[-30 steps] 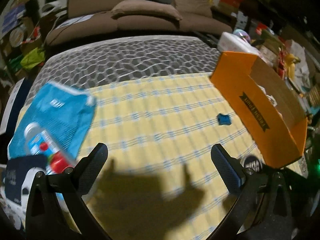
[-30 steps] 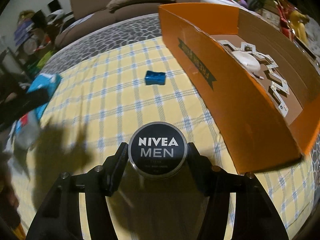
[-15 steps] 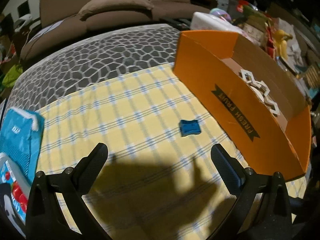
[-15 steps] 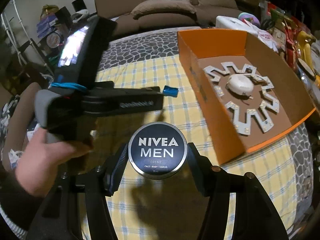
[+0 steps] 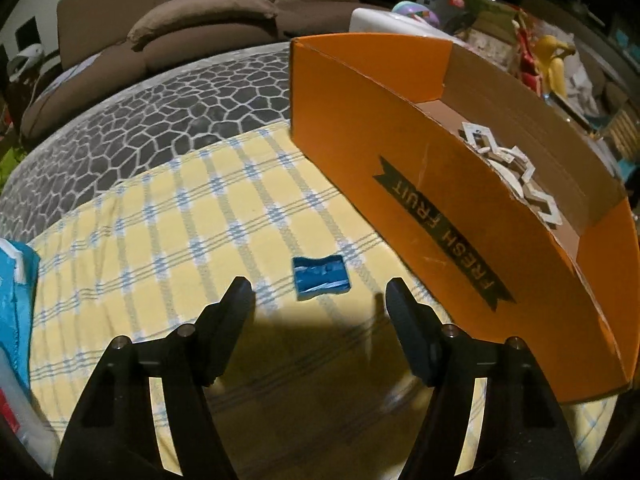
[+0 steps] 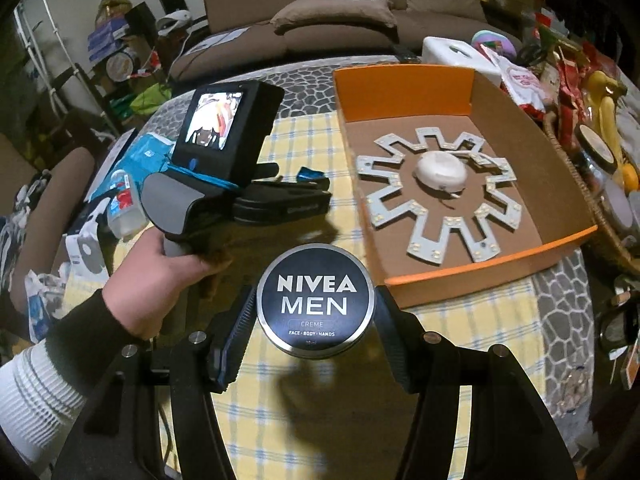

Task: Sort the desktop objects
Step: 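Grasp the blue plastic clip with the left gripper while the right gripper holds the tin, then carry the tin and blue clip into the orange box with both grippers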

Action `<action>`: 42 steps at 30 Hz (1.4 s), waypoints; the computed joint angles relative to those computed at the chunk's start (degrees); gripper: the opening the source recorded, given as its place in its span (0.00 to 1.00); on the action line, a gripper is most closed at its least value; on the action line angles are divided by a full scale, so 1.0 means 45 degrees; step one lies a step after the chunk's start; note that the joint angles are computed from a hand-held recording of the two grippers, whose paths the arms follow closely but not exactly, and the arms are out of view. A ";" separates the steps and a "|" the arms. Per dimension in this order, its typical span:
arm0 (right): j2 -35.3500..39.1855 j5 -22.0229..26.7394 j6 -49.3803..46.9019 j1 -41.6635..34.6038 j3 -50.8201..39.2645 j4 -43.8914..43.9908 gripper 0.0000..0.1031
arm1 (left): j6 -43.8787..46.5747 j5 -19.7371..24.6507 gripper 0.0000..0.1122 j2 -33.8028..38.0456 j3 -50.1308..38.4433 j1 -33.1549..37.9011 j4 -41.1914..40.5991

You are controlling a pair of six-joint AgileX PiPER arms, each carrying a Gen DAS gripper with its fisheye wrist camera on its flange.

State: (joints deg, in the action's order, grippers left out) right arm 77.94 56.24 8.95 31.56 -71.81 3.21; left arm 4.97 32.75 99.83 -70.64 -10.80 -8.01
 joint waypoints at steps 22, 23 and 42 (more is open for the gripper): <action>0.1113 0.1633 -0.3404 -0.4699 -0.2671 0.2543 0.58 | 0.0375 0.0236 0.26 -0.0217 -0.0290 0.0090 -0.0458; 0.1316 0.1762 -0.3538 -0.4984 -0.2946 0.2670 0.58 | 0.0546 0.0358 0.26 -0.0398 -0.0317 0.0131 -0.0580; 0.5005 0.2968 -0.4376 -0.7167 -0.5941 0.2367 0.58 | 0.0191 0.3682 0.26 -0.0114 -0.5399 -0.1940 0.0333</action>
